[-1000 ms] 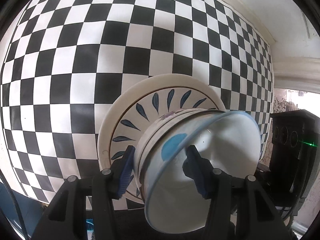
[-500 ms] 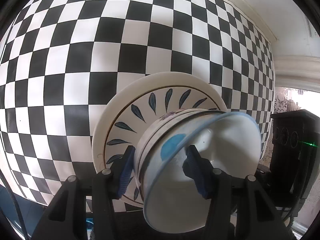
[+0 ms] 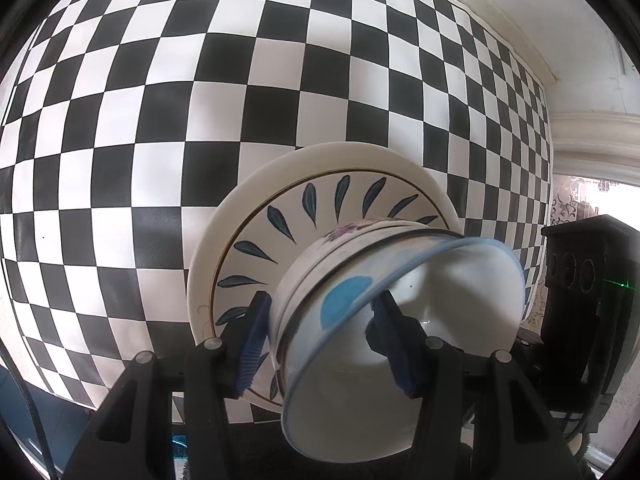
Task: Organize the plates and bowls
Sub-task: 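Lower the bowl stack with both tools onto the center of the plates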
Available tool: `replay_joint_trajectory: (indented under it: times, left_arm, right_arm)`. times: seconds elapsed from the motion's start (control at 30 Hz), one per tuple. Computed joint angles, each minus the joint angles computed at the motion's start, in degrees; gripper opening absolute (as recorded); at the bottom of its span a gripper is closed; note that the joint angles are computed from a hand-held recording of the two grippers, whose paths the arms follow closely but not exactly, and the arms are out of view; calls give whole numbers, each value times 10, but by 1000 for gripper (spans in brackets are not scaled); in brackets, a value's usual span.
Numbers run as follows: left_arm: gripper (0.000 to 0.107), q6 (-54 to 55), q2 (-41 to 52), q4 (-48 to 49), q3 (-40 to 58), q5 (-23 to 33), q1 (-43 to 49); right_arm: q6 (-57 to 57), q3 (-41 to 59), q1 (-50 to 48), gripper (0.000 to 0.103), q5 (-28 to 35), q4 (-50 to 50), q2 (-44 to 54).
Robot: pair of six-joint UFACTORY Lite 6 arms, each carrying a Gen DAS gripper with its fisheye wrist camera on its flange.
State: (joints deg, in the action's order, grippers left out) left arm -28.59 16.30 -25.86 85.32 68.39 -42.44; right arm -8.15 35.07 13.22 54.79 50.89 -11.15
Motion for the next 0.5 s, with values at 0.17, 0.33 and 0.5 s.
replay_joint_trajectory:
  times: [0.17, 0.33, 0.5]
  left_arm:
    - [50, -5, -2, 5, 2, 2, -2]
    - [50, -18, -4, 22, 11, 6, -12]
    - [50, -39, -4, 50, 30, 13, -22]
  right_arm:
    - [9, 8, 7, 53, 1, -10, 1]
    - [50, 31, 22, 53, 3, -56, -11]
    - [103, 61, 35, 53, 11, -117, -28]
